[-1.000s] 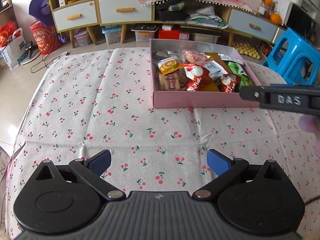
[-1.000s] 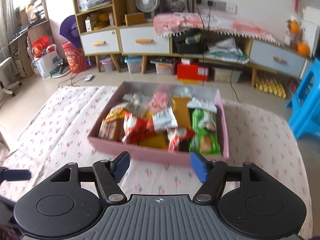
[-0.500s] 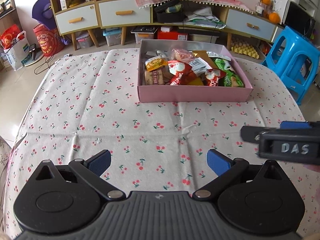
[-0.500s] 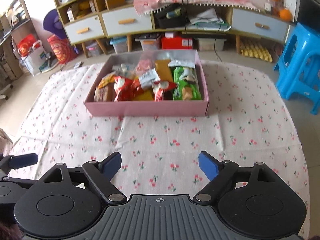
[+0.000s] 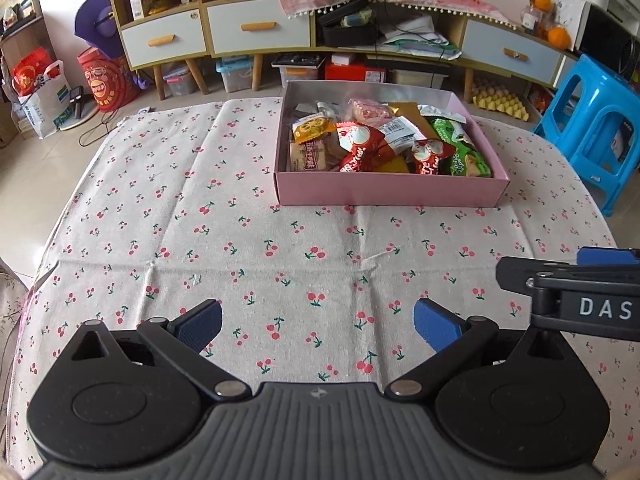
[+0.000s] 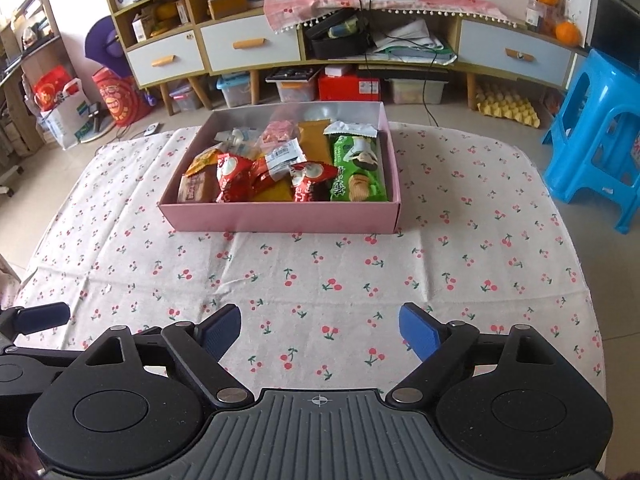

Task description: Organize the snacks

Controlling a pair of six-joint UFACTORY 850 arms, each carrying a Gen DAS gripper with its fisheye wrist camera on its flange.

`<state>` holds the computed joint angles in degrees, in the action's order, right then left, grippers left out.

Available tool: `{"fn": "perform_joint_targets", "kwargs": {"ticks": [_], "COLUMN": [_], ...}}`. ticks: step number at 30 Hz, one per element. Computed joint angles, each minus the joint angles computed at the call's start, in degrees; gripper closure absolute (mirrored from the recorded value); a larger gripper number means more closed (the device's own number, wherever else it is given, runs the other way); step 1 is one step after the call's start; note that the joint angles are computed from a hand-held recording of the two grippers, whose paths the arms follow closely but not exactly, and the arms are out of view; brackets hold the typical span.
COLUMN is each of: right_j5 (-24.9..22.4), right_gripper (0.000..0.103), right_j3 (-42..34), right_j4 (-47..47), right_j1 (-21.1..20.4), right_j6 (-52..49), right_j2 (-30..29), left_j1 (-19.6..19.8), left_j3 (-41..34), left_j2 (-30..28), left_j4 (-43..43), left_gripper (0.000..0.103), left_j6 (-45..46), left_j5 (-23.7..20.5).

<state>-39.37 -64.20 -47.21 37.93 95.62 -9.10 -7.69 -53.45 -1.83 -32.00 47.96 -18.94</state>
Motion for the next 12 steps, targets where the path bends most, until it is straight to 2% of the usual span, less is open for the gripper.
{"fn": "perform_joint_targets", "kwargs": {"ticks": [4,12], "right_j5": [0.1,0.25], "right_gripper": [0.014,0.014], "right_j3": [0.27,0.34], "right_j4": [0.31,1.61], "right_j1": [-0.15,-0.69], "right_j6": [-0.07,-1.07], "right_j2": [0.26,0.12], "left_j1": [-0.2,-0.21], "left_j3": [0.24,-0.7], "left_j2": [0.18,-0.6], "left_j4": [1.33,3.62], "left_gripper": [0.001,0.002], "left_j6": [-1.2,-3.47], "left_j5": [0.74,-1.08]}}
